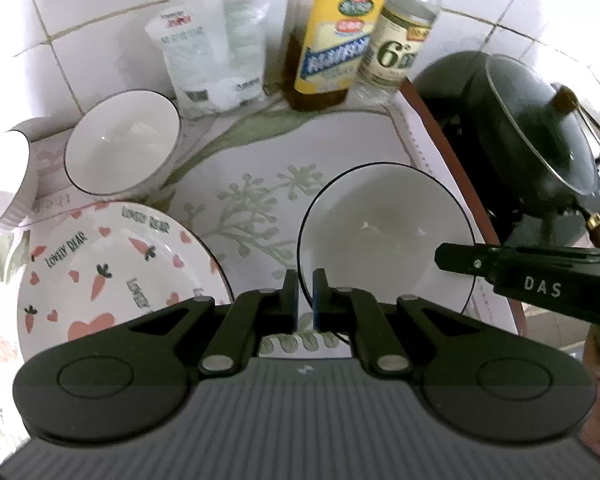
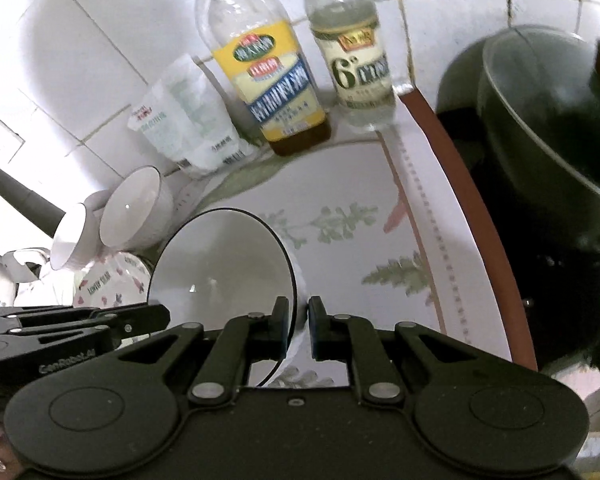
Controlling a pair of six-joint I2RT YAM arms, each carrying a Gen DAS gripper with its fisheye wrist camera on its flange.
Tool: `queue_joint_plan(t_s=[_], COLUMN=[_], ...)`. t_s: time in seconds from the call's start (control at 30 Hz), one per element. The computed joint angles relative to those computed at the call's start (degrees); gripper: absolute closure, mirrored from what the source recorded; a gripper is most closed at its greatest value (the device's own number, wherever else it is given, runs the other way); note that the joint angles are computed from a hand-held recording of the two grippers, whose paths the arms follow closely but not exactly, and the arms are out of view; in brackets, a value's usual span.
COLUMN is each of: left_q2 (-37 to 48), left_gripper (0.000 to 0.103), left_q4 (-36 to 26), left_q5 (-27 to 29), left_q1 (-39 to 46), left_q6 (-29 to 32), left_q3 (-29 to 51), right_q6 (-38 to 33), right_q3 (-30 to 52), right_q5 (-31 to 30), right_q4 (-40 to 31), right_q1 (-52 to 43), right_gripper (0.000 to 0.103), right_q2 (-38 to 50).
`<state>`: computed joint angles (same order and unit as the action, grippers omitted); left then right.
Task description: Organize plates and bowls
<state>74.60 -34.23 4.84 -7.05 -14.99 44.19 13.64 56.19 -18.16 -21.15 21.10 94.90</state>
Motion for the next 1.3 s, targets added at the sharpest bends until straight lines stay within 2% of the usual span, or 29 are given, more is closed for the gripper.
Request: queue_joint_plan(t_s=[0.2, 0.47, 0.63, 0.8, 0.93, 1.07, 1.17, 1.3], left_q2=[-0.19, 2.41, 3.57, 3.8, 3.99, 3.15, 1.34, -2.03], left_gripper=[0.098, 0.098, 0.097, 0.097, 0.096, 0.093, 0.09, 0.09], left_q4=[1.33, 4.72, 7.31, 7.21, 5.8, 2.71, -0.18, -4.29], left_q5=[-0.84, -2.15, -2.57, -2.23, -1.98, 0.48, 0.87, 1.03], left_q1=[-2.64, -4.53, -4.95, -4.61, -4.61, -2.89, -2.05, -0.67], left_q6=[-1.7, -4.2, -4.5, -4.39, -2.57, -1.69, -0.84, 1.29], left_q3=[-2.04, -4.39, -5.9, -5.64, -4.9, -4.14, -3.56, -2.9], right_q6=[-0.79, -2.04, -2.63, -3.64, -4.8, -5.72, -6.77, -7.58], right_q3=[-4.09, -6.6, -6.5, -5.05, -3.96, -3.5, -3.82, -4.88], right_q5=[-1.22, -2.49, -0.39, -0.62, 1.05, 3.58, 5.95, 5.07], right_q4=[2.64, 7.76, 9.01, 7.56, 6.38, 5.25, 4.3, 2.64], right_q1=[-1.48, -2.16, -0.78, -1.2, -0.4, 0.59, 1.52, 2.12], right_gripper=[0.089, 0.09, 0.09, 0.09, 0.086, 0.072, 0.07, 0.068], right_q2=[-0.9, 2.73, 4.61, 5.56, 5.96, 4.39, 1.95, -2.54])
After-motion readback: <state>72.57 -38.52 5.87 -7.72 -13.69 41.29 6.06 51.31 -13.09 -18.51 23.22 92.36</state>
